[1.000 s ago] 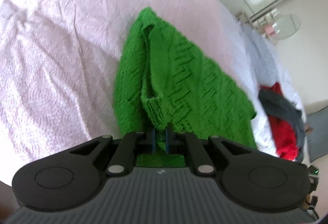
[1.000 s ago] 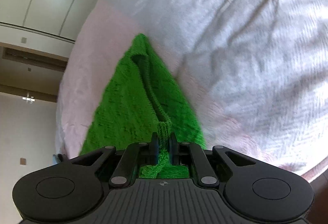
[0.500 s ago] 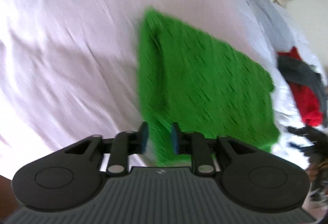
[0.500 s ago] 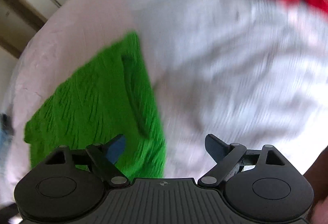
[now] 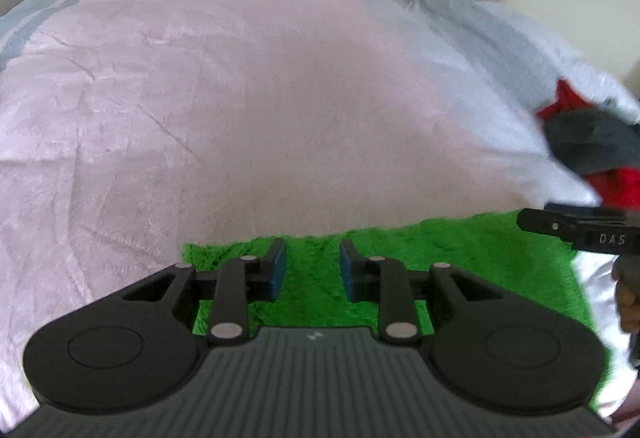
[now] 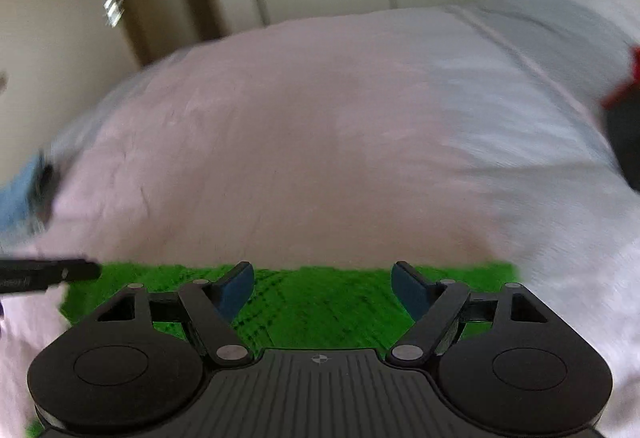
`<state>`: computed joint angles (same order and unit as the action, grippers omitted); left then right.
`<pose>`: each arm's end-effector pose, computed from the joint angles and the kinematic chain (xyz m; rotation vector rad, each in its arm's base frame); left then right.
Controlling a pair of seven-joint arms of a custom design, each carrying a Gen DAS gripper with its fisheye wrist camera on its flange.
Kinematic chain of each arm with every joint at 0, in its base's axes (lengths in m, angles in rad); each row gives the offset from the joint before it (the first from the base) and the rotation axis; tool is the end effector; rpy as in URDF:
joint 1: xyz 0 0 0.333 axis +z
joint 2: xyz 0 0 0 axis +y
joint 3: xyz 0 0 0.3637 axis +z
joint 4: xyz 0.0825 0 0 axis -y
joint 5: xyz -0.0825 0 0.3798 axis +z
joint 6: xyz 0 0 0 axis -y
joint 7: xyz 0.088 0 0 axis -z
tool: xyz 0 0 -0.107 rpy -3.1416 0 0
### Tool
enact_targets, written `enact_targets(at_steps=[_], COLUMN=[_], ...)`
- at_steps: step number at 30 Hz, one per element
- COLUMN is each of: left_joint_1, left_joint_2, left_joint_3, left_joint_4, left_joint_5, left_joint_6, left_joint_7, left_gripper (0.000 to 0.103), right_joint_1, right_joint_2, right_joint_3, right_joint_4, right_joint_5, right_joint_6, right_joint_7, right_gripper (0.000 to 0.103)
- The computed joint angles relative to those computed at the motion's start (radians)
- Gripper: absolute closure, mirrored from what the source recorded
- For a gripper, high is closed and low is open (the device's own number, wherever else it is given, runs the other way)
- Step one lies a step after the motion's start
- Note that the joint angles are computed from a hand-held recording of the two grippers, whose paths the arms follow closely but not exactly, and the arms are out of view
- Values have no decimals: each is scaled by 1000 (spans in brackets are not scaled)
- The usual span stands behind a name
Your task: Fold clothes
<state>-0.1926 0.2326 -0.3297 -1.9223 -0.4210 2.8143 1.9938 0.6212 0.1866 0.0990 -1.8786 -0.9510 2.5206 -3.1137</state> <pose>0.5882 -0.2949 0.4991 -1.3474 2.4261 -1.0188 0.4835 0.4286 0.5073 -1.5224 1.8894 -0.6287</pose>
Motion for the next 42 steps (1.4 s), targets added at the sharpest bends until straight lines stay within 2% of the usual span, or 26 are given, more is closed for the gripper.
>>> enact_targets(at_steps=[1, 2, 4, 7, 8, 10, 12, 14, 15, 17, 19, 20, 22, 23, 26, 28, 29, 31, 34, 36, 38, 40, 42], left_joint_1=[-24, -24, 22, 68, 60, 43, 49, 64, 57, 22, -6, -18, -27, -19, -11, -11, -8, -15, -64, -90, -110, -131, -135], left_joint_2=[12, 19, 21, 27, 24, 11, -7, -9, -4, 20, 42, 47, 50, 34, -48, -114, -147, -214, -312, -348, -373, -385, -383], left_joint_3=[32, 41, 15, -4, 6, 24, 10, -26, -26, 1, 27, 47, 70, 67, 61, 55, 47, 36, 64, 82, 93, 111, 120], left_joint_4=[-4, -12, -31, -47, -42, -34, -30, -20, -12, 9, 25, 20, 11, 0, -63, -109, -133, -181, -281, -360, -440, -466, -445], left_joint_5=[70, 93, 42, -26, -12, 26, 0, -74, -76, -3, 70, 107, 156, 152, 156, 138, 99, -39, -202, -201, -174, -174, -149], left_joint_6=[7, 11, 12, 5, -4, -16, -7, 20, 21, -5, -26, -26, -33, -38, -38, -45, -53, -84, -125, -102, -60, -39, -59], left_joint_7=[-37, -47, -11, 33, 18, -12, 7, 72, 85, 63, 30, -7, -75, -99, -141, -150, -127, -29, 113, 141, 149, 160, 121], left_gripper=[75, 82, 96, 100, 100, 100, 100, 94, 93, 89, 84, 87, 92, 93, 93, 93, 92, 92, 90, 90, 91, 92, 93], right_joint_1=[-3, -3, 1, -12, -24, -44, -60, -74, -81, -91, -93, -94, -89, -86, -73, -64, -57, -36, -7, 18, 42, 56, 62], right_joint_2=[17, 35, 56, -33, -57, -76, -94, -109, -103, -76, -43, -37, -60, -85, -158, -203, -223, -249, -254, -241, -221, -235, -246], right_joint_3=[6, 9, 4, -22, -18, -2, 11, 19, 18, 17, 19, 18, 10, 12, 48, 81, 100, 143, 187, 208, 214, 217, 219], right_joint_4=[6, 14, 9, -134, -164, -165, -166, -165, -159, -136, -113, -118, -166, -187, -209, -216, -218, -223, -230, -242, -261, -300, -307], right_joint_5=[20, 38, 51, 30, 37, 51, 67, 68, 40, 31, 82, 113, 107, 112, 153, 183, 195, 199, 183, 208, 299, 268, 249], right_joint_6=[-27, -55, -90, -28, -19, -17, -14, -1, 24, 41, 4, -11, 4, -7, -129, -184, -202, -198, -158, -155, -174, -166, -175], right_joint_7=[-70, -137, -220, -49, -14, -24, -35, -32, -2, 7, -66, -100, -79, -67, -79, -62, -46, 2, 21, 22, 21, 91, 119], right_gripper=[24, 24, 23, 23, 23, 23, 24, 24, 24, 24, 24, 24, 24, 24, 24, 36, 36, 36, 36, 36, 39, 40, 40])
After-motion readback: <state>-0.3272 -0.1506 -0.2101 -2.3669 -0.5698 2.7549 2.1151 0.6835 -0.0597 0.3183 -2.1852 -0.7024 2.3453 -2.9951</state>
